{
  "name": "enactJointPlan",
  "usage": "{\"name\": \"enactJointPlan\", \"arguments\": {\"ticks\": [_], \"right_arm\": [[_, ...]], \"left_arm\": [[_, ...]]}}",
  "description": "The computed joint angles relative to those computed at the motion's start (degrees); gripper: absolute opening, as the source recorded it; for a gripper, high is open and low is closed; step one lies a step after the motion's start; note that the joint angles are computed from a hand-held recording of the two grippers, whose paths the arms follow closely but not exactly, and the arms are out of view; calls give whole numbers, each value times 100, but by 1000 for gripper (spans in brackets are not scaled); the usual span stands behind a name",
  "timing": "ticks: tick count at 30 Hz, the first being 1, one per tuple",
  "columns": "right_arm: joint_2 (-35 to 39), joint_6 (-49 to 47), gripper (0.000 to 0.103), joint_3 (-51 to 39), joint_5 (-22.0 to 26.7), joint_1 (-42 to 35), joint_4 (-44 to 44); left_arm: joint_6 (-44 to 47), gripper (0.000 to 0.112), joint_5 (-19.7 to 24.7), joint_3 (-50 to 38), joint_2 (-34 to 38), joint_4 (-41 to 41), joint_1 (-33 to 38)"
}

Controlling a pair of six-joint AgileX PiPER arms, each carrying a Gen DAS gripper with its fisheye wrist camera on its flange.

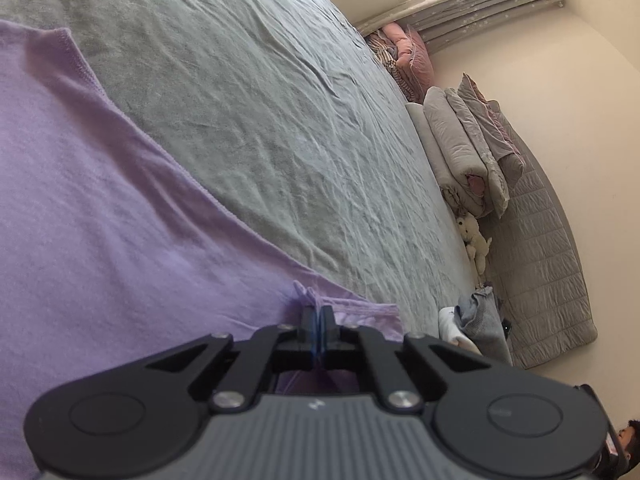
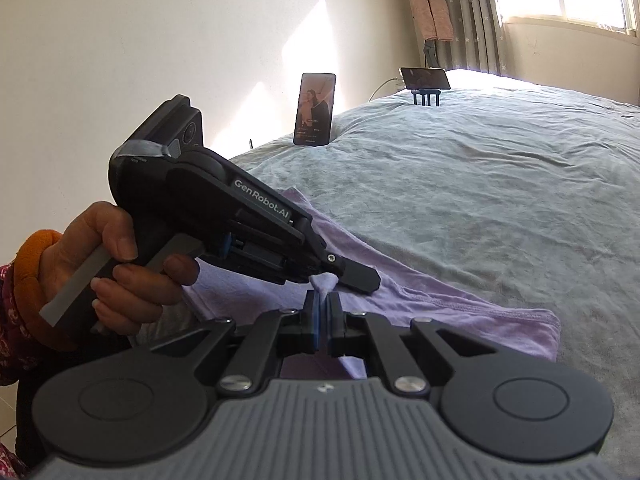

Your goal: Fold clothes

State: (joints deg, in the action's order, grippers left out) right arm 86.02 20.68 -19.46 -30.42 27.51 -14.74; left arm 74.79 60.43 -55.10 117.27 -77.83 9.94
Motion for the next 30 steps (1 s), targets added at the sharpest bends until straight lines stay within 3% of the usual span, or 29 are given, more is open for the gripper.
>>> {"name": "enactJointPlan", "arguments": {"ticks": [1,3,6,12,15,19,26,30], "right_arm": [[-14,-133,17,-4,97,40,132],[44,-275,20,-25,133,139,291],[171,-772,49,-89,148,409,779],[654,-2348,50,-484,328,1036,2241],[1013,-3460,34,-649,138,1310,3402],[1074,-3152,7,-619,-28,1137,3455],[722,-1024,4,-251,-214,457,1806],[537,-660,4,-159,-311,547,1507]], "left_arm": [[-75,2,61,-68,69,31,49],[-124,2,66,-114,137,47,84],[-157,2,41,-149,185,68,62],[-100,11,-86,-165,169,166,22],[-150,14,-32,-248,270,210,34],[-235,16,-33,-322,286,262,-19],[-289,22,0,-343,288,265,-44],[-299,18,-98,-290,272,200,-79]]}}
